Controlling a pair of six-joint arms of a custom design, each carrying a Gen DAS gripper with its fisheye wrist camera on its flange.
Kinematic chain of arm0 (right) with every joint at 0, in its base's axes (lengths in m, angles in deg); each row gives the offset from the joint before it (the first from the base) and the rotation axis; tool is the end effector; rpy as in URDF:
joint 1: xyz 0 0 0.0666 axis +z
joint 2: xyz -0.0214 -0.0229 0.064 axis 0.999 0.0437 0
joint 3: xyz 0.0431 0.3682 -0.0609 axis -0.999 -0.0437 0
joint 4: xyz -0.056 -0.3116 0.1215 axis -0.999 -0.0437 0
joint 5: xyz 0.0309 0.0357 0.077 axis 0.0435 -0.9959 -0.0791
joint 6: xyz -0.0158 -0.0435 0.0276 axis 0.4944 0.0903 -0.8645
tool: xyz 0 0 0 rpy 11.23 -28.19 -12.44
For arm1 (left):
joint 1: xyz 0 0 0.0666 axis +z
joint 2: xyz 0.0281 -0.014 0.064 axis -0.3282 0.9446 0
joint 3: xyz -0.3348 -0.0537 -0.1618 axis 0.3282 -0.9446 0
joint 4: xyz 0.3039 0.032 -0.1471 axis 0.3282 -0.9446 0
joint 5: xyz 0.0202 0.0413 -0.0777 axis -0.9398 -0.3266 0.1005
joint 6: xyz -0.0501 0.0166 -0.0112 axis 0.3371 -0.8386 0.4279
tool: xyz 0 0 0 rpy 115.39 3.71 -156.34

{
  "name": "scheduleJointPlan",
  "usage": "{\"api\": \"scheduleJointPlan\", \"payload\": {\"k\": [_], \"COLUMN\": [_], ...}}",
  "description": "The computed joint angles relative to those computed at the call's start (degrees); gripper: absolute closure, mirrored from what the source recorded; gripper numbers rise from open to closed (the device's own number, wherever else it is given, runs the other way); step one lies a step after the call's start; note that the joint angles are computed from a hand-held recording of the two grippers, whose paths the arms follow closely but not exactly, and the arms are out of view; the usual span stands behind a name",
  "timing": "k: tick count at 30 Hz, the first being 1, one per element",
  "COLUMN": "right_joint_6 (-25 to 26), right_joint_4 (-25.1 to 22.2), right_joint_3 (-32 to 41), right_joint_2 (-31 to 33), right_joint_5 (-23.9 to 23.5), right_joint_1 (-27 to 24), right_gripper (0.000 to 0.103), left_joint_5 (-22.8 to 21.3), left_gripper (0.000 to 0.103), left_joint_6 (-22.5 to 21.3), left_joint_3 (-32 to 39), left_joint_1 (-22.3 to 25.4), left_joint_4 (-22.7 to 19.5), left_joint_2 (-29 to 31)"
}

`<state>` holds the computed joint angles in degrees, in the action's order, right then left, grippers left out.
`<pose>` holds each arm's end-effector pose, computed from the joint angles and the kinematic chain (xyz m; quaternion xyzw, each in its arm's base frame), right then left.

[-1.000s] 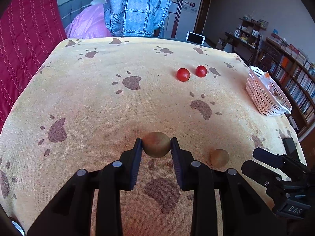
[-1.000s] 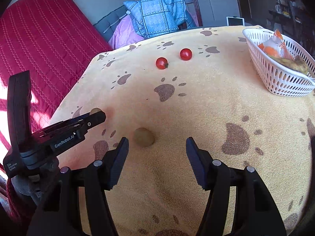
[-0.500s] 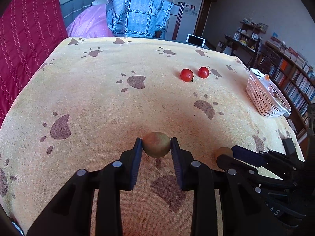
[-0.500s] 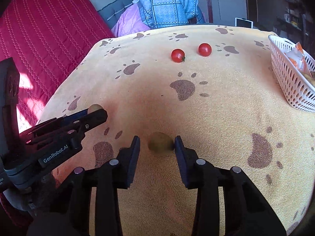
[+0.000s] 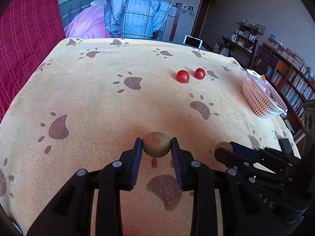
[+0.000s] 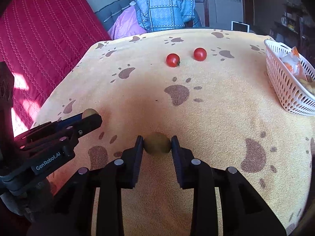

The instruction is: Organize fruits

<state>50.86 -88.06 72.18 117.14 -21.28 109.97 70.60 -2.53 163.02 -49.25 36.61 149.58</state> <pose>0.4759 0.1908 0.2711 0.0737 0.9271 0.0915 0.3560 0.5410 -0.3184 0.2868 0.1971 0.9039 -0.1691 0.3398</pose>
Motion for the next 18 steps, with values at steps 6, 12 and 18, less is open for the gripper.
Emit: {"api": "scheduleJointPlan", "payload": {"k": [6, 12, 18], "right_joint_6": [-1.61, -2.59, -3.17], "right_joint_4": [2.30, 4.14, 5.43], "right_joint_3": [-2.96, -5.75, -8.22], "right_joint_2": [-4.00, -8.62, -12.65], "right_joint_5": [1.48, 3.94, 6.44], "right_joint_1": [-2.18, -5.67, -10.28], "right_gripper": [0.073, 0.073, 0.073], "left_joint_5": [-0.05, -0.41, -0.76], "left_gripper": [0.073, 0.073, 0.073], "left_joint_6": [-0.55, -1.12, -1.44], "left_joint_3": [0.01, 0.48, 1.05], "left_joint_1": [-0.78, -1.52, -2.15], "left_joint_4": [0.07, -0.13, -0.48], "left_joint_2": [-0.47, -0.67, -0.79]}}
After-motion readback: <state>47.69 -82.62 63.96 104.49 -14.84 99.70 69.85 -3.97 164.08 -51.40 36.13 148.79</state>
